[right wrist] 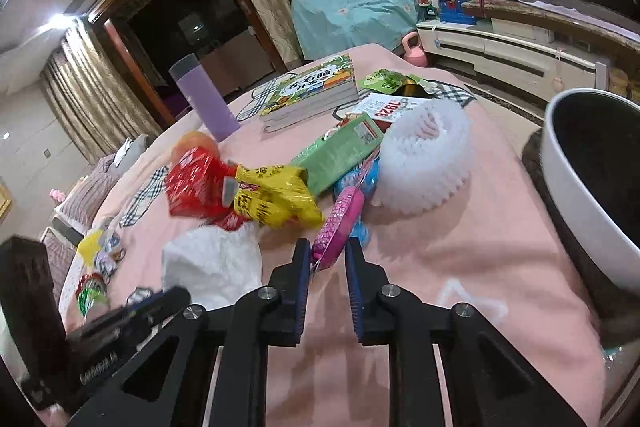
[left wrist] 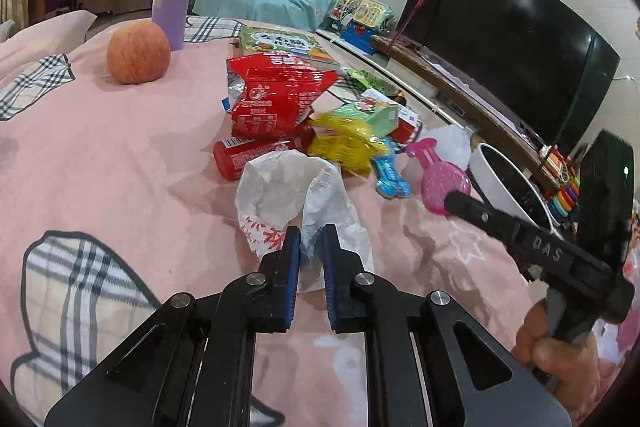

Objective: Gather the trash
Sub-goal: 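Grasp the white tissue with the left gripper while the right grasps the pink toy, then carry tissue and pink toy over the bin and release both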

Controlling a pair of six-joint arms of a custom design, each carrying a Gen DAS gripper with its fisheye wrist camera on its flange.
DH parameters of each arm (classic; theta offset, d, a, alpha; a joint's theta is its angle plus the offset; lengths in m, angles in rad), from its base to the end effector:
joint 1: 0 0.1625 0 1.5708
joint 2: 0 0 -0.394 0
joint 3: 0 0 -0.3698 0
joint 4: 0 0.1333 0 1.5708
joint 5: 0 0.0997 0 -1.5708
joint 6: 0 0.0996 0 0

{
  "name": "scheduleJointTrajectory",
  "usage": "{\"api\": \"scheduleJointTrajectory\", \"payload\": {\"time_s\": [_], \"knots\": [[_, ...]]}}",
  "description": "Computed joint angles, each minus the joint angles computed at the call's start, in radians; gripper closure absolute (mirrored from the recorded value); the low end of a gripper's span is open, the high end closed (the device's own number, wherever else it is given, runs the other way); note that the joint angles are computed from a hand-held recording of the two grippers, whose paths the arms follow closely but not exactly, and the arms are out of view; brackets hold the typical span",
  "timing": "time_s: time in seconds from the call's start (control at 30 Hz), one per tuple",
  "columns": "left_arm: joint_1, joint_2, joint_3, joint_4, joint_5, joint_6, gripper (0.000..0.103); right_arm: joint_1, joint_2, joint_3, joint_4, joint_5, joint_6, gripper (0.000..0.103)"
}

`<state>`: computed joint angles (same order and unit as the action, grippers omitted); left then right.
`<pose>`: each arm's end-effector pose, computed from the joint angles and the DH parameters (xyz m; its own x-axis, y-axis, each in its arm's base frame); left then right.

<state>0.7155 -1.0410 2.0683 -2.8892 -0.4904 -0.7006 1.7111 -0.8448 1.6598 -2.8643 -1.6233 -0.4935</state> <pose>-0.2318 -0.4945 0.1697 -0.8484 -0.2603 -0.4610 0.2303 0.6025 -0.7642 0.2176 -0.6252 0.1457 -0.8150 -0.5183 0.2591 -0.5793 0.7193 -0.3834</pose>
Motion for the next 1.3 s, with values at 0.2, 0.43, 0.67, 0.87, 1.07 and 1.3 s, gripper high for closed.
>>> {"api": "scheduleJointTrajectory", "payload": {"time_s": [0.2, 0.43, 0.67, 0.87, 1.07, 1.3], "knots": [[-0.037, 0.015, 0.007, -0.032, -0.005, 0.016, 0.093, -0.023, -0.075, 0.088, -0.018, 0.005, -0.01, 0.086], [-0.061, 0.04, -0.005, -0.044, -0.018, 0.038, 0.093, -0.035, -0.138, 0.154, -0.033, 0.034, -0.027, 0.087], [-0.077, 0.068, -0.028, -0.057, -0.035, 0.063, 0.093, -0.057, -0.198, 0.203, -0.045, 0.071, -0.041, 0.087], [-0.087, 0.102, -0.063, -0.073, -0.058, 0.101, 0.093, -0.07, -0.236, 0.223, -0.059, 0.123, -0.046, 0.087], [-0.08, 0.155, -0.134, -0.097, -0.097, 0.173, 0.093, -0.082, -0.249, 0.222, -0.083, 0.098, -0.043, 0.087], [-0.066, 0.237, -0.247, -0.103, -0.162, 0.267, 0.093, -0.117, -0.282, 0.214, -0.097, 0.073, -0.051, 0.087]]}}
